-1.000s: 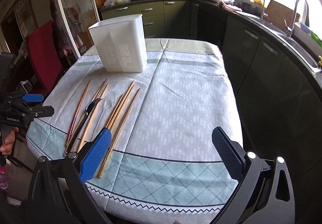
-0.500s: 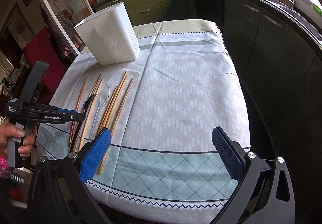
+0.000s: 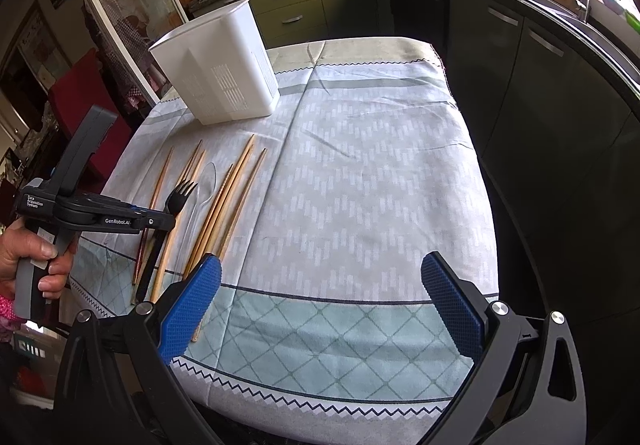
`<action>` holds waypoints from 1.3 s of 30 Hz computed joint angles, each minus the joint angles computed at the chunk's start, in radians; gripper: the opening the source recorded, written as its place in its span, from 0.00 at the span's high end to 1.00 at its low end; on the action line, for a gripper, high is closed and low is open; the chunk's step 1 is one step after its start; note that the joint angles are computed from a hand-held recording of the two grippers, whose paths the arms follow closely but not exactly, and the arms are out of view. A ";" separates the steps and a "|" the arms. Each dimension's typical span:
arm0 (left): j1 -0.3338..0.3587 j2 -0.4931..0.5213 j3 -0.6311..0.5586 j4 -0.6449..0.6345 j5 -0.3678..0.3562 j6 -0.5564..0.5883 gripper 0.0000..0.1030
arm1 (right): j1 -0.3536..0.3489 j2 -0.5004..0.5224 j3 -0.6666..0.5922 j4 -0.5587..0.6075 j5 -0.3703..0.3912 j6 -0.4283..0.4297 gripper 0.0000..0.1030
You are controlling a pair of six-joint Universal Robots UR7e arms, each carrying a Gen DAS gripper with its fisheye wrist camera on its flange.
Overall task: Organize utensils
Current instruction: 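Lift the black fork with the left tool while the right tool grasps the clear spoon, then carry the fork and spoon over the white holder and open both tools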
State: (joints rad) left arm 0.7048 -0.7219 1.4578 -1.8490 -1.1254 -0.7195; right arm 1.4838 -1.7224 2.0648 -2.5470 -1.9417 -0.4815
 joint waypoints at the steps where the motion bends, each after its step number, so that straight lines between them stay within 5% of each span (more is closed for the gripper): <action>1: 0.001 0.011 -0.013 0.010 0.004 0.000 0.90 | 0.001 0.003 -0.001 0.000 -0.001 -0.001 0.04; 17: 0.016 0.088 -0.133 -0.040 0.035 0.048 0.93 | 0.083 0.133 -0.086 0.084 -0.034 0.038 0.05; 25: 0.017 0.013 -0.036 -0.119 0.100 0.033 0.93 | 0.123 0.311 -0.228 0.303 -0.003 0.166 0.30; 33: 0.025 -0.080 0.057 -0.138 0.112 0.045 0.93 | 0.146 0.445 -0.299 0.387 -0.010 0.278 0.74; 39: 0.027 -0.098 0.080 -0.149 0.119 0.054 0.93 | 0.171 0.493 -0.322 0.407 -0.088 0.331 0.75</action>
